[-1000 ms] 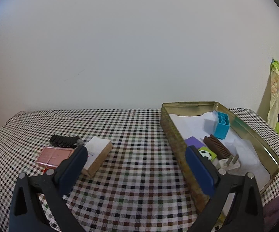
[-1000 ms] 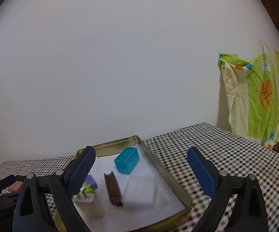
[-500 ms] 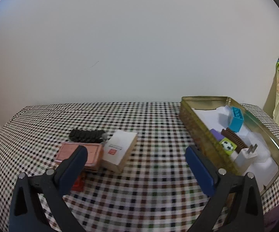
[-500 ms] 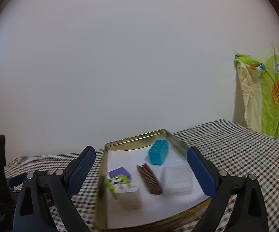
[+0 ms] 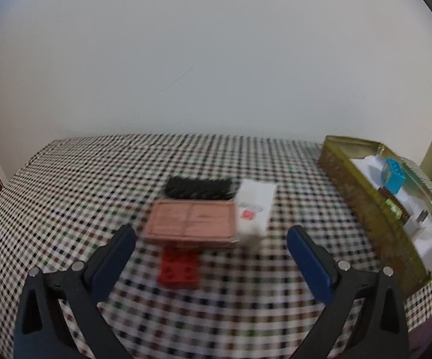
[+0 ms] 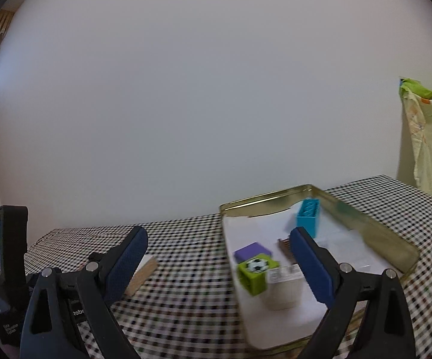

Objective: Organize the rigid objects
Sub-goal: 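Grasp the red toy brick with the left tool while the right tool grasps the white box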

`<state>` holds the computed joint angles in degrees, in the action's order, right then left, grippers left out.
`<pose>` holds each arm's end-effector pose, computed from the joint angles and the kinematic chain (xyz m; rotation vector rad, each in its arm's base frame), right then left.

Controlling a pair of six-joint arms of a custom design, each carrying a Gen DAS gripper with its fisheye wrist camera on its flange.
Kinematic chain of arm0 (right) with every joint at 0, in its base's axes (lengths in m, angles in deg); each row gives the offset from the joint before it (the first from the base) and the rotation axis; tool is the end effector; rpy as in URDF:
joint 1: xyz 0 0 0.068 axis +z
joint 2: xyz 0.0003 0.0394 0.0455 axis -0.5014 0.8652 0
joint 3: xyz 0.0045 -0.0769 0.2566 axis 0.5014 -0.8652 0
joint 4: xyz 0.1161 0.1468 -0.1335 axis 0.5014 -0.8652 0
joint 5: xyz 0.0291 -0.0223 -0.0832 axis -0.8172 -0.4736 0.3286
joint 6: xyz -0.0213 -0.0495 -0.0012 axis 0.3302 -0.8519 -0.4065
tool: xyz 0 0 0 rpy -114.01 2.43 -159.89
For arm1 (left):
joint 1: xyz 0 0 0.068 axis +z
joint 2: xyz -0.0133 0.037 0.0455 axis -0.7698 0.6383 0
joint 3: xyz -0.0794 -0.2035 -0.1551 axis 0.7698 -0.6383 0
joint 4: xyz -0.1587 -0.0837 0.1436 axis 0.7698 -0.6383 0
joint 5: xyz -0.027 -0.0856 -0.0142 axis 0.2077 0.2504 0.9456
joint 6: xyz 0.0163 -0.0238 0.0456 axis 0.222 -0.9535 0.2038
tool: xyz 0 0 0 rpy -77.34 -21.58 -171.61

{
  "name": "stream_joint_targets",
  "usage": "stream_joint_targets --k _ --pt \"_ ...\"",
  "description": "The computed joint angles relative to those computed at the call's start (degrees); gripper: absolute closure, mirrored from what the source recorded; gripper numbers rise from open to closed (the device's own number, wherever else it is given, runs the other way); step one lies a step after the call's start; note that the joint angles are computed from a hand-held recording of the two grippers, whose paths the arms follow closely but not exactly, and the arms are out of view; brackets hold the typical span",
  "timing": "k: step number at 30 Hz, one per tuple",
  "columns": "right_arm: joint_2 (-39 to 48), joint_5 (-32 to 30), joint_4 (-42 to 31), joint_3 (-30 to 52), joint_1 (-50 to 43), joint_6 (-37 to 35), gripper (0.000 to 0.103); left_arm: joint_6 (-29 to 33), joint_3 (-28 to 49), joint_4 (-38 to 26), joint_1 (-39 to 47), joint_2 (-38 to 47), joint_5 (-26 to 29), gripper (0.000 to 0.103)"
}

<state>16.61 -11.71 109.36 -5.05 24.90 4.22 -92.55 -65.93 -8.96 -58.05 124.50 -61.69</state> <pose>0.1732 0.1980 0.1461 0.1615 1.7888 0.1347 0.2308 -0.0247 0.1333 -0.1353 2.2236 0.0396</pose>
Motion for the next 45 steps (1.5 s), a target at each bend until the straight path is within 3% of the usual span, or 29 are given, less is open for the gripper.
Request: stream_joint_targets --k 6,11,19,24,29,30,31,32,34,39,45 --pt "2.92 -1.95 -4.77 5.51 0.59 1.35 0.006 5.14 2.90 -6.72 12.37 2.67 11.83 0.001" --pt "4.57 -4.90 -9.81 9.89 -0.15 3.13 0.006 7.75 4.61 -9.56 18.49 4.71 17.23 0.001" --pt "6.28 -10.76 -13.92 13.11 -1.70 6.53 0.006 9.36 6.97 -10.72 13.41 6.95 14.14 0.001" --pt "6.37 -13.70 -14.62 13.26 -2.67 7.91 0.006 8.31 10.51 -13.47 12.20 9.98 13.02 0.011" --pt "6.75 -15.48 -15.21 13.88 -3.48 8.05 0.006 7.09 12.93 -14.22 11.29 12.17 12.01 0.029" --pt "6.65 -15.56 -15.64 13.98 -3.36 8.14 0.006 7.02 12.82 -13.93 11.27 12.07 11.94 0.038" --pt "6.61 -15.63 -15.92 14.03 -3.29 8.22 0.006 7.15 12.38 -13.43 11.70 11.70 12.93 0.057" --pt "6.69 -15.83 -16.11 14.16 -3.43 8.22 0.006 7.81 11.72 -12.61 12.93 11.25 15.96 0.070" --pt "7.12 -16.85 -16.43 14.61 -4.08 8.10 0.006 8.45 11.18 -12.17 14.85 10.98 19.02 0.072" --pt "7.53 -18.35 -17.58 15.45 -4.70 7.83 0.006 11.32 7.03 -9.45 15.45 7.03 15.15 0.073" --pt "7.81 -20.33 -20.25 17.16 -4.65 7.10 0.006 12.64 5.32 -8.43 20.81 3.14 16.16 0.073"
